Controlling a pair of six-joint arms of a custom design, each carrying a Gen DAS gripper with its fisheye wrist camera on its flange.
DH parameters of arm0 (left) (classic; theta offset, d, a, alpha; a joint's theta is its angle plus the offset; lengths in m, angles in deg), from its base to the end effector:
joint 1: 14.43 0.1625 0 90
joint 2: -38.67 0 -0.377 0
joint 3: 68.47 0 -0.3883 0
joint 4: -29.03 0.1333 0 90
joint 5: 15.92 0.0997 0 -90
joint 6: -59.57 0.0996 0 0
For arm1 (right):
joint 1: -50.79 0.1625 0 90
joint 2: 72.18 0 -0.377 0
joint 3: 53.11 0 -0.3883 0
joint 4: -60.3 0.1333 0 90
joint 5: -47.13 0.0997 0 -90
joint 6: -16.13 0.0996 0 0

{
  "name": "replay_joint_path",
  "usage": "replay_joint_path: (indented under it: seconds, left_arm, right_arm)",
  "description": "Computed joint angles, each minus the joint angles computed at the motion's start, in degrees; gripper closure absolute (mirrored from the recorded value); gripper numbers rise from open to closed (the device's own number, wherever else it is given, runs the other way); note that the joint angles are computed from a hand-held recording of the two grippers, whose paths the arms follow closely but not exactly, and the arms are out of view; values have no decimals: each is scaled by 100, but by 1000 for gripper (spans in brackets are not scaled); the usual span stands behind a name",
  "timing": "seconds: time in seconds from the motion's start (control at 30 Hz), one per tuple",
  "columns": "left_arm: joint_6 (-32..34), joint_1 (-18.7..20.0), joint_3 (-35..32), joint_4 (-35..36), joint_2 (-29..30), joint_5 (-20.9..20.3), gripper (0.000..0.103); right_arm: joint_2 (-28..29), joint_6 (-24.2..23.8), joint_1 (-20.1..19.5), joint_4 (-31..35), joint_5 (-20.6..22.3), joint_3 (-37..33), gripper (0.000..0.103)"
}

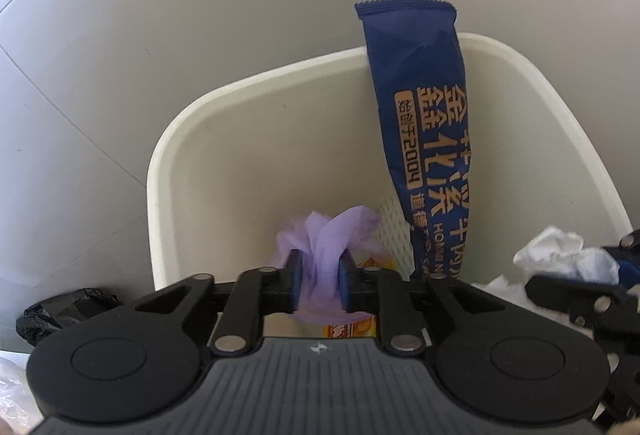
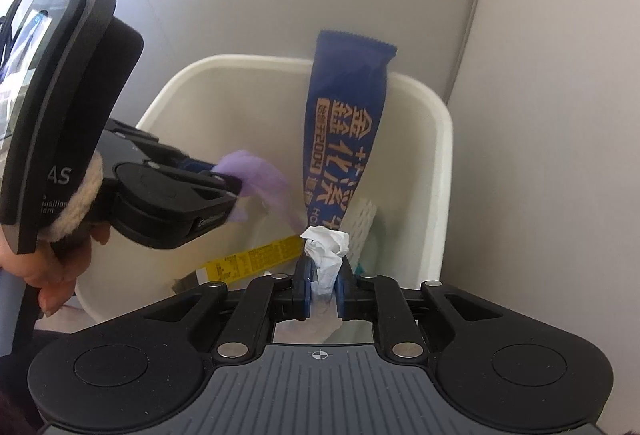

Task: Collect trash
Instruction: 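Open the left tool to drop the glove while the right tool releases the tissue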

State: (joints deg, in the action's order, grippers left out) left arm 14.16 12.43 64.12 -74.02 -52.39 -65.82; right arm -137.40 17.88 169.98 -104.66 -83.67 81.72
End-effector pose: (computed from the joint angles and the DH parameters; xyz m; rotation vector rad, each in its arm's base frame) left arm -0.2097 -0.3275 0.1675 0.5707 2.2624 -0.3441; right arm 0.2544 -0.3156 0.0750 0.5411 -2.3961 0.3542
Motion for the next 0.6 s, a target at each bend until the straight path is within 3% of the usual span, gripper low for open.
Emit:
replay_joint_path:
  seconds: [0.07, 0.13, 0.17, 0.33, 0.6]
  left_arm:
    - [43, -20, 16, -47, -25, -13, 79]
    - [81, -60, 14, -49, -61, -24, 73]
    - [91, -80, 18, -58, -81, -20, 69]
    - [67, -258, 4, 33, -225, 15, 53]
    - [-449, -750, -36, 628, -733, -34, 42]
  right_arm:
    - [-51, 70, -4, 99, 27, -41, 72]
    - [-108, 74, -4, 104, 85, -62, 50]
    - [-133, 66, 3, 97, 101, -71, 47]
    - [-266, 123, 83, 244, 38, -100, 45]
    - [-616, 322, 434, 616, -58, -75, 38]
